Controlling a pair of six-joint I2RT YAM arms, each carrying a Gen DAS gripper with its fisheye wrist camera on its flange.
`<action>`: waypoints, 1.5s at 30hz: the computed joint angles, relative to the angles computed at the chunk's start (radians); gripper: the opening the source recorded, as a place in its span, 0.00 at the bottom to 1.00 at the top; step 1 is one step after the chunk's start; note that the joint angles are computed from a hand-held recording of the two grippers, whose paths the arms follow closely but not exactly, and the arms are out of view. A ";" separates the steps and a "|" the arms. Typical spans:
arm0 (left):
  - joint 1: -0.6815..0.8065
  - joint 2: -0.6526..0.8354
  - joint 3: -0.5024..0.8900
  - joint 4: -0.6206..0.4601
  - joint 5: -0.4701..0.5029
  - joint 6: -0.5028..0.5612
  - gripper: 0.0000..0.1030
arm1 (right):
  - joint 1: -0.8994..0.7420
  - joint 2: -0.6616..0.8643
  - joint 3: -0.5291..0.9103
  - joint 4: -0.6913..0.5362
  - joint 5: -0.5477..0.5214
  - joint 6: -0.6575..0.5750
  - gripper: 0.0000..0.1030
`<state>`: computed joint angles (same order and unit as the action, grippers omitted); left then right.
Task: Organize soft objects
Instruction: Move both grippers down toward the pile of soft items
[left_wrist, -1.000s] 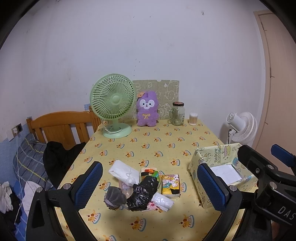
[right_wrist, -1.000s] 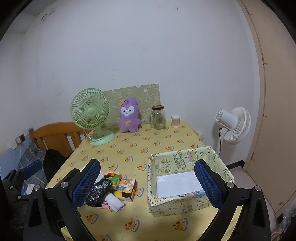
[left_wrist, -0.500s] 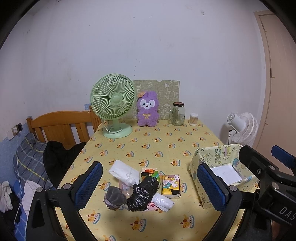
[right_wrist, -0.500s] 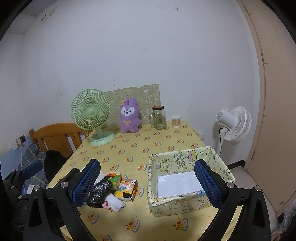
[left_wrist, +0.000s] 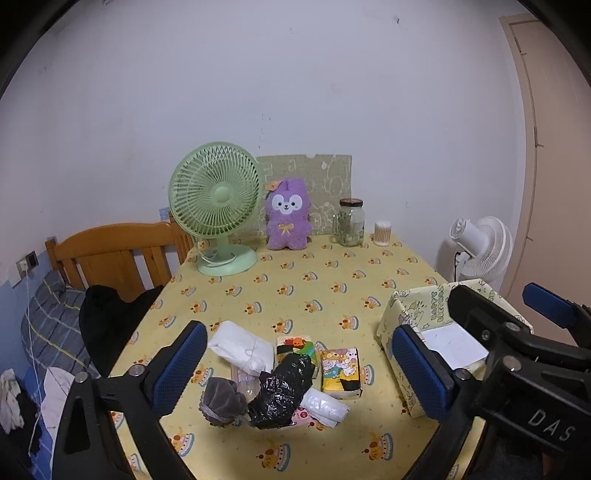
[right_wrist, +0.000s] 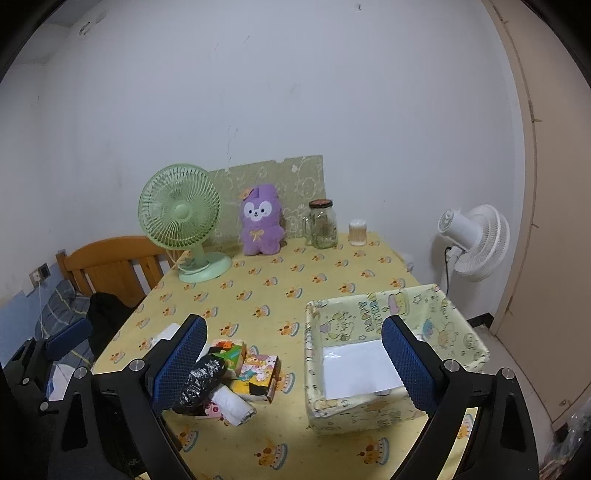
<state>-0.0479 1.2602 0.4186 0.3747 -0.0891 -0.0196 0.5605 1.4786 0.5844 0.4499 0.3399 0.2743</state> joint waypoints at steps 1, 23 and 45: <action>0.008 0.015 0.006 0.002 0.012 -0.002 0.95 | 0.001 0.019 0.009 0.005 -0.005 0.003 0.94; 0.132 0.360 0.071 0.117 0.100 0.017 0.78 | 0.045 0.408 0.233 0.019 -0.069 0.021 0.87; 0.186 0.588 0.176 0.124 0.225 0.032 0.32 | 0.084 0.570 0.381 -0.056 -0.023 -0.015 0.82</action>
